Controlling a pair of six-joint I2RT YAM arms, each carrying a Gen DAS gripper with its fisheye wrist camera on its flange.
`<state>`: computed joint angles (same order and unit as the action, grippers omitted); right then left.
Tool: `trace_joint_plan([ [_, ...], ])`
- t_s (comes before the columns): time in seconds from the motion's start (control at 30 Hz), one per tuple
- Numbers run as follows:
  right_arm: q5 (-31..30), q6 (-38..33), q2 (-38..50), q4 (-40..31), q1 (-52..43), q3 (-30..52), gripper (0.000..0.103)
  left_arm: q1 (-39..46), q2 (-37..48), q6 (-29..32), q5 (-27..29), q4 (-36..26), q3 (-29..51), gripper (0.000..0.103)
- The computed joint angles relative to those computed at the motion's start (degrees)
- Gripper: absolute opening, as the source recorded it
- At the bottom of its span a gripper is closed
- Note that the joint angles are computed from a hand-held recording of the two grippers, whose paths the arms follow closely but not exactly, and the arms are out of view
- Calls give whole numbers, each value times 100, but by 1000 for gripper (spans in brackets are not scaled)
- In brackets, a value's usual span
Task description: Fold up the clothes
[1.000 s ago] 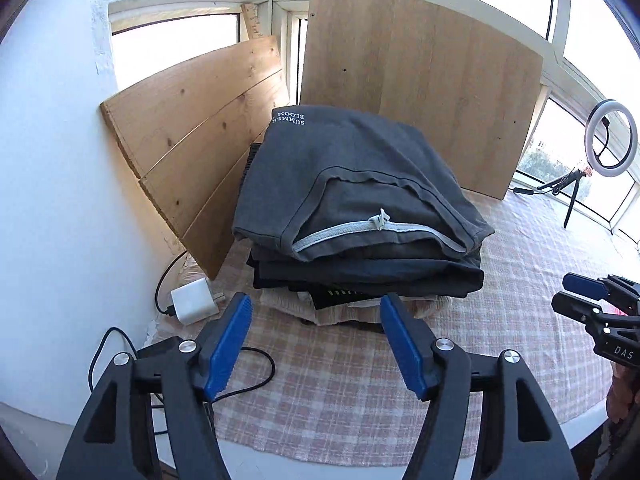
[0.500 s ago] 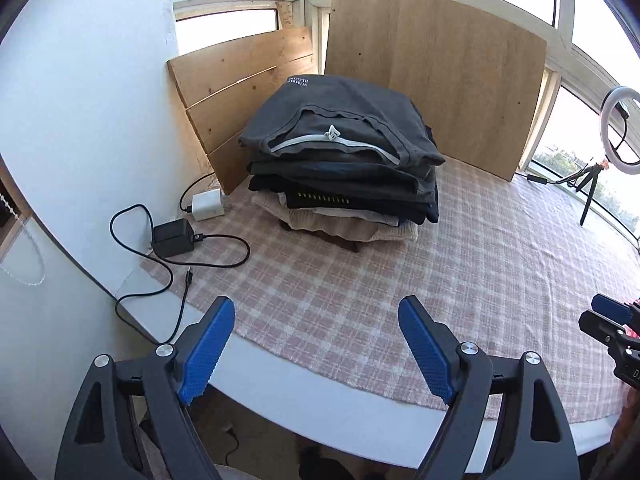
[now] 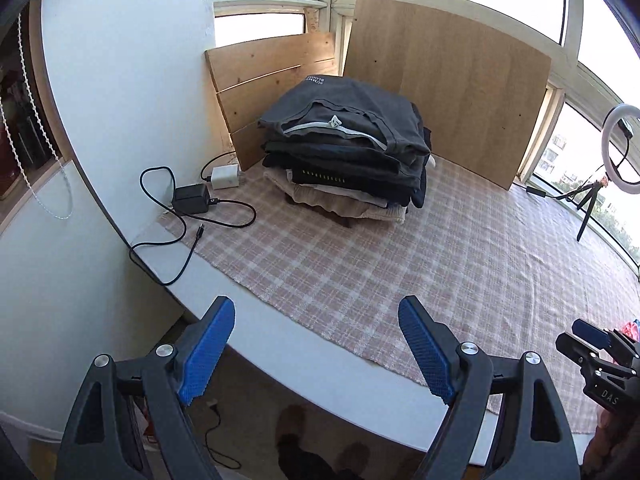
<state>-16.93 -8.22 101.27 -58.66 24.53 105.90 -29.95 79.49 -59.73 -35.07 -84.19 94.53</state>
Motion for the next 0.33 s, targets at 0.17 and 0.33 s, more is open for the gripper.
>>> trace_joint_plan([
  [0.17,-105,-158,-101,-13,-129,-156,51,-222,-237,-588,-101,49,-113,84],
  [0.33,-168,-255,-93,-46,-219,-178,51,-375,-444,-1042,-208,131,-289,90],
])
